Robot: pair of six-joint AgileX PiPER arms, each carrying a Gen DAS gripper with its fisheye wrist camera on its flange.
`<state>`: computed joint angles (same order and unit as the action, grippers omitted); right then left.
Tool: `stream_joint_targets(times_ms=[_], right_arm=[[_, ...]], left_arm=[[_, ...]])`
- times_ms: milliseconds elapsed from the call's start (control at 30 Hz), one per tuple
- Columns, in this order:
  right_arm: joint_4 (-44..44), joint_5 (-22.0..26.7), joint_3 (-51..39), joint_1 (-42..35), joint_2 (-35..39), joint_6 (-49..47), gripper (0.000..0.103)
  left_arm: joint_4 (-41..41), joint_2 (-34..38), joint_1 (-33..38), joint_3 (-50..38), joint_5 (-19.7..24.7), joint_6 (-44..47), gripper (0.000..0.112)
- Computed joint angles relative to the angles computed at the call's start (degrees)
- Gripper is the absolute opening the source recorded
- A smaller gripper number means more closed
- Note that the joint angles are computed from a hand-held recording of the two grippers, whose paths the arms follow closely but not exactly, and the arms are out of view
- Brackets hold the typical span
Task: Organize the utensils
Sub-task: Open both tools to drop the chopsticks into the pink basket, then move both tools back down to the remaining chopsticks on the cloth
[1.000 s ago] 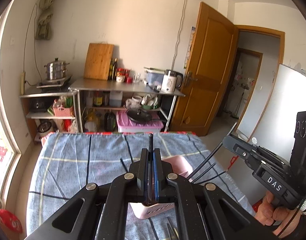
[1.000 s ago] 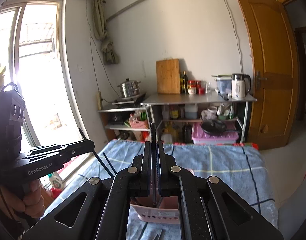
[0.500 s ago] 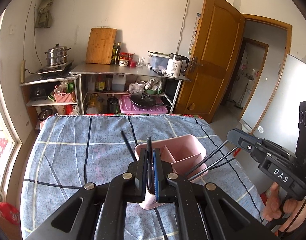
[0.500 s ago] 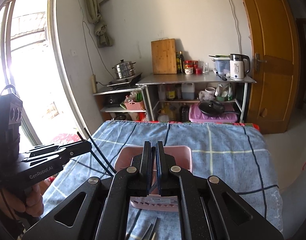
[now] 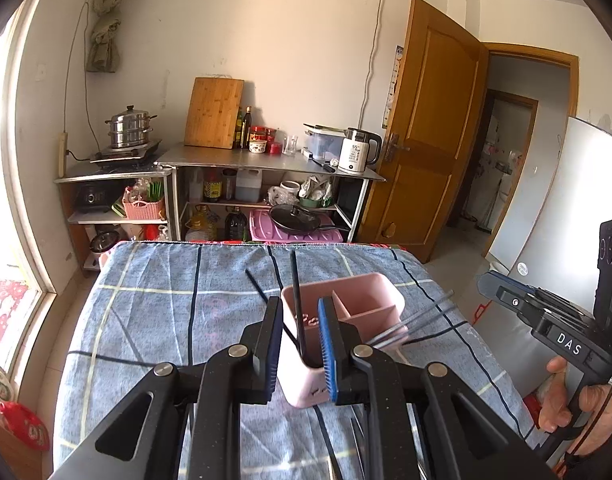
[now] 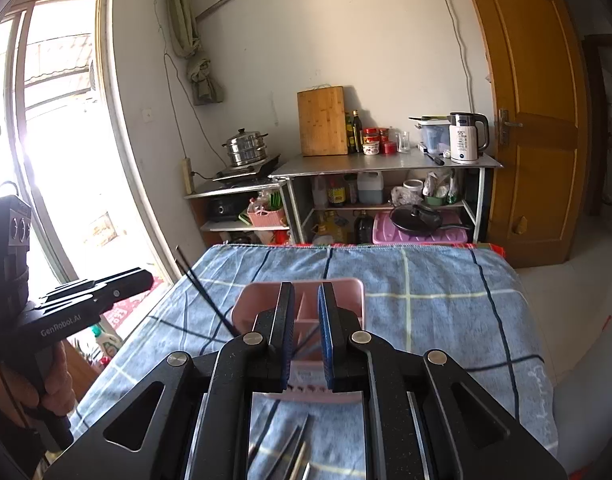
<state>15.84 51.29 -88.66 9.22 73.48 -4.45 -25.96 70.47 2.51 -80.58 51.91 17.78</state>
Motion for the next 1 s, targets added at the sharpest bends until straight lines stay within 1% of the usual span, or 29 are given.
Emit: stream_joint_targets(times_ms=[300, 400, 500, 567, 667, 767, 933, 1000], right_arm=[[0.7, 1.6, 10.9, -1.6, -10.5, -0.7, 0.012], [1.0, 2.4, 14.4, -2.1, -13.9, -1.0, 0.012], [1.3, 3.5, 17.5, -2.7, -17.1, -1.6, 0.012], [3.2, 4.6, 19.4, -4.8, -19.1, -3.2, 0.012], [6.0, 6.3, 21.5, -7.5, -21.3, -5.5, 0.012], [5.8, 7.5, 23.2, -7.7, -23.3, -5.2, 0.012], [6.8, 9.6, 26.0, -9.2, -26.0, -6.5, 0.012], [7.7, 10.5, 27.1, -10.4, -26.8, -7.5, 0.012]], left_arm=[[-2.8, -11.9, 2.6, 13.4, 0.0, 3.0, 0.017], [-3.0, -15.6, 2.2, 17.4, 0.4, 3.5, 0.017], [-1.1, -19.3, -0.2, 20.9, 0.6, 2.1, 0.017], [-0.2, -21.5, -1.6, 22.9, 0.7, 1.4, 0.017], [-1.1, -24.6, -1.7, 25.9, 1.9, 1.9, 0.017], [-0.5, -27.5, -2.7, 28.7, 2.9, 1.1, 0.017], [-1.7, -30.7, -1.9, 31.9, 5.5, 1.7, 0.017], [-3.0, -31.4, -0.4, 32.9, 6.8, 3.1, 0.017]])
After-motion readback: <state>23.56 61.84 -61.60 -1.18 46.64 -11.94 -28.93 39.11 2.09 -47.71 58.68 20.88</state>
